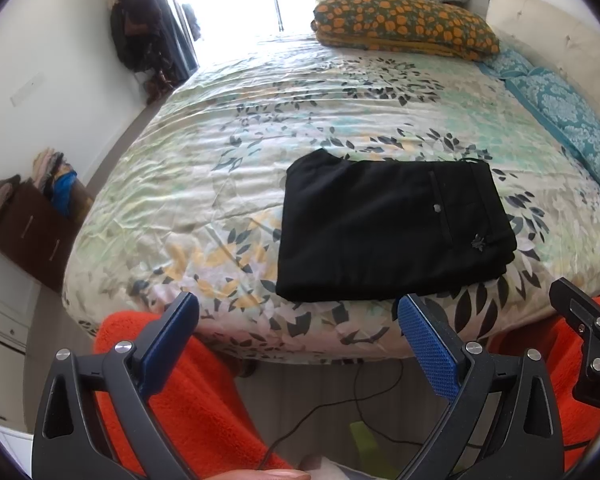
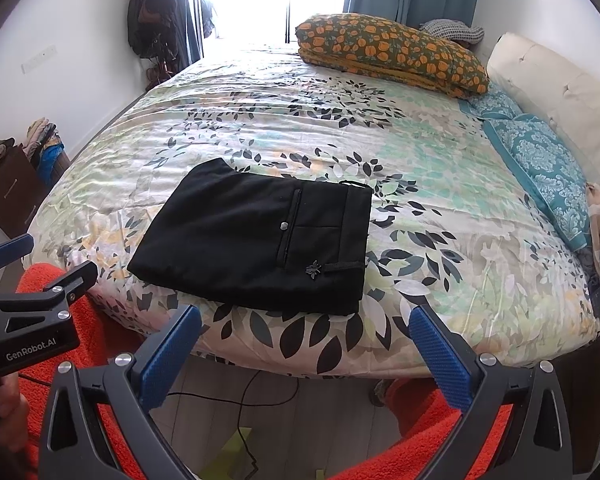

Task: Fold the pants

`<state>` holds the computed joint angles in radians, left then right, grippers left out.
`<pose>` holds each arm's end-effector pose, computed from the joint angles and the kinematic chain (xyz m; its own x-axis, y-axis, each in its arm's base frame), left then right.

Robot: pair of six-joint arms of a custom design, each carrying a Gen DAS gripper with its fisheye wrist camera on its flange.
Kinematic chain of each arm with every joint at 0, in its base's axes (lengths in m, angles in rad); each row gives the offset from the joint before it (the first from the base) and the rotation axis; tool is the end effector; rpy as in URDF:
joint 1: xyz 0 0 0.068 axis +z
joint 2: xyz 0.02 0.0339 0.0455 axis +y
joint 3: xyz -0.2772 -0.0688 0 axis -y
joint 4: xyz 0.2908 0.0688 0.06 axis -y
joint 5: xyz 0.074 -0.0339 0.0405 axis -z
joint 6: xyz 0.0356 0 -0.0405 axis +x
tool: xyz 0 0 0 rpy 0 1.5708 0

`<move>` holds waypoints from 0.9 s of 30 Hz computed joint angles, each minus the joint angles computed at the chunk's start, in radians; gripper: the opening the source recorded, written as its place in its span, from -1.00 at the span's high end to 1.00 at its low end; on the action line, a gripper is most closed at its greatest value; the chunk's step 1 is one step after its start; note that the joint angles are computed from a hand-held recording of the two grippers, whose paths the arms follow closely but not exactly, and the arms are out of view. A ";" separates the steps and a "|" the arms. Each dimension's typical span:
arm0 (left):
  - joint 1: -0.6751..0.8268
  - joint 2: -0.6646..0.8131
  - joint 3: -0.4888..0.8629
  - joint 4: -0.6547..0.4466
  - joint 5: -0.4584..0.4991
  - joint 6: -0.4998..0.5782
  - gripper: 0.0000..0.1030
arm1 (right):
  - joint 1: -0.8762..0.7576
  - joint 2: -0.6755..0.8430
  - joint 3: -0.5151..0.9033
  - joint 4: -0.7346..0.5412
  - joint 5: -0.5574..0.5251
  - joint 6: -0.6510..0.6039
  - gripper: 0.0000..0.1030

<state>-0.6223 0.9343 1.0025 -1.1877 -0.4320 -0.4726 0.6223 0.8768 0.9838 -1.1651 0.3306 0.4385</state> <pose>0.1612 -0.0973 0.3204 -0.8245 0.0827 -0.5598 0.0064 0.9906 0.1369 0.1516 0.0945 0.3235 -0.8202 -0.0942 -0.5642 -0.0814 0.9955 -0.0478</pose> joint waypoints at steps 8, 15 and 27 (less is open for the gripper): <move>-0.004 0.005 -0.005 0.003 0.002 0.000 -0.95 | -0.011 -0.001 -0.004 -0.004 -0.004 0.003 -1.00; -0.007 0.008 -0.006 0.006 0.003 0.002 -0.95 | -0.013 -0.002 -0.002 -0.008 -0.003 0.000 -1.00; -0.020 0.016 -0.002 0.008 -0.004 0.001 -0.95 | -0.022 -0.002 0.004 -0.017 -0.008 -0.001 -1.00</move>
